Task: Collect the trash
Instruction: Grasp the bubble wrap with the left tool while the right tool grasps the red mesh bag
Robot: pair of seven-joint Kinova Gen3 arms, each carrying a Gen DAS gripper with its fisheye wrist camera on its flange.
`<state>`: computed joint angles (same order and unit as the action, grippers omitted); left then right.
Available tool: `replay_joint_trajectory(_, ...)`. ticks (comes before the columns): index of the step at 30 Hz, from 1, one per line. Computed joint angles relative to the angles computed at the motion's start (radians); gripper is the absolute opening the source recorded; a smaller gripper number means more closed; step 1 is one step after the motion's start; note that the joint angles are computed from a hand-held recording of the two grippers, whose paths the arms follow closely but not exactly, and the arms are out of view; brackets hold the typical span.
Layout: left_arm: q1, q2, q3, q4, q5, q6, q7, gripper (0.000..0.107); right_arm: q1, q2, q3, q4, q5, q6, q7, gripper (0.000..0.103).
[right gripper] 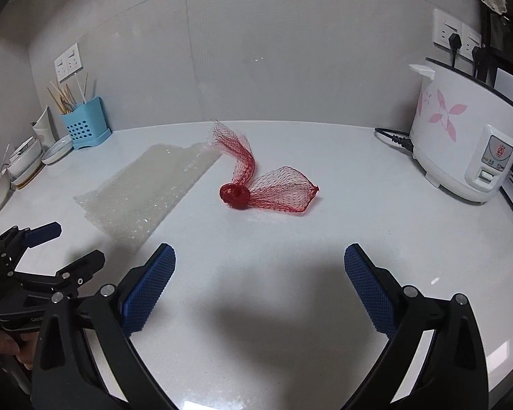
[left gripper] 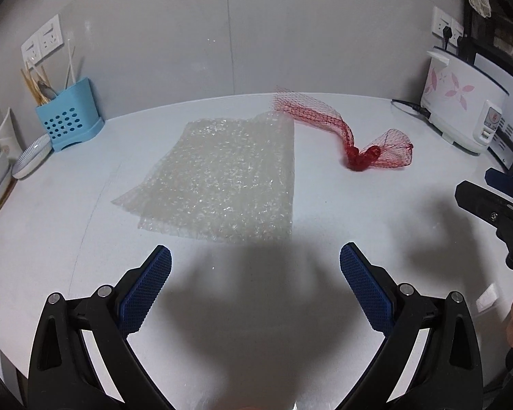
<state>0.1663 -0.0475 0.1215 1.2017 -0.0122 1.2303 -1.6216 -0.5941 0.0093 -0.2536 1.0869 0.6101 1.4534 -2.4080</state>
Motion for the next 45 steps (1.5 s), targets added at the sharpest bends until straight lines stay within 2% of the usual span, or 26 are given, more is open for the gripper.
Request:
replay_joint_trajectory(4, 0.024, 0.077, 0.018, -0.056, -0.045, 0.005, 0.037, 0.097, 0.019, 0.033, 0.029, -0.023, -0.024, -0.017, 0.041, 0.095)
replay_joint_trajectory(9, 0.075, 0.197, 0.012, -0.17, -0.104, 0.056, 0.089, 0.097, 0.07, 0.105, 0.092, -0.133, -0.155, -0.03, 0.139, 0.095)
replay_joint_trajectory(11, 0.094, 0.241, 0.0, -0.217, -0.121, 0.076, 0.108, 0.097, 0.089, 0.149, 0.12, -0.196, -0.213, -0.013, 0.173, 0.095)
replay_joint_trajectory(14, 0.112, 0.306, -0.019, -0.292, -0.13, 0.123, 0.122, 0.097, 0.089, 0.209, 0.156, -0.267, -0.245, 0.018, 0.189, 0.095)
replay_joint_trajectory(17, 0.125, 0.369, -0.034, -0.375, -0.129, 0.182, 0.124, 0.097, 0.071, 0.274, 0.191, -0.337, -0.244, 0.057, 0.201, 0.095)
replay_joint_trajectory(23, 0.151, 0.433, -0.059, -0.485, -0.137, 0.264, 0.128, 0.097, 0.064, 0.379, 0.244, -0.444, -0.279, 0.118, 0.22, 0.095)
replay_joint_trajectory(29, 0.145, 0.427, -0.069, -0.503, -0.124, 0.297, 0.121, 0.073, 0.056, 0.414, 0.266, -0.464, -0.297, 0.124, 0.216, 0.095)
replay_joint_trajectory(30, 0.144, 0.421, -0.071, -0.496, -0.125, 0.294, 0.122, 0.065, 0.051, 0.42, 0.271, -0.471, -0.293, 0.128, 0.213, 0.095)
replay_joint_trajectory(33, 0.139, 0.408, -0.076, -0.484, -0.134, 0.294, 0.123, 0.044, 0.052, 0.422, 0.272, -0.467, -0.299, 0.128, 0.215, 0.088)
replay_joint_trajectory(35, 0.139, 0.403, -0.079, -0.477, -0.144, 0.292, 0.124, 0.031, 0.055, 0.431, 0.272, -0.479, -0.305, 0.143, 0.222, 0.071)
replay_joint_trajectory(36, 0.138, 0.398, -0.081, -0.47, -0.149, 0.288, 0.126, 0.023, 0.045, 0.437, 0.279, -0.486, -0.292, 0.151, 0.228, 0.068)
replay_joint_trajectory(37, 0.137, 0.393, -0.082, -0.46, -0.155, 0.28, 0.126, 0.016, 0.036, 0.443, 0.284, -0.494, -0.279, 0.159, 0.238, 0.059)
replay_joint_trajectory(39, 0.123, 0.375, -0.078, -0.428, -0.146, 0.252, 0.12, 0.014, 0.028, 0.441, 0.288, -0.489, -0.268, 0.156, 0.247, 0.043)
replay_joint_trajectory(41, 0.112, 0.354, -0.075, -0.393, -0.138, 0.226, 0.122, 0.013, 0.032, 0.433, 0.286, -0.479, -0.271, 0.147, 0.247, 0.017)
replay_joint_trajectory(45, 0.1, 0.329, -0.069, -0.359, -0.135, 0.211, 0.128, 0.012, 0.054, 0.389, 0.276, -0.416, -0.292, 0.1, 0.225, 0.007)
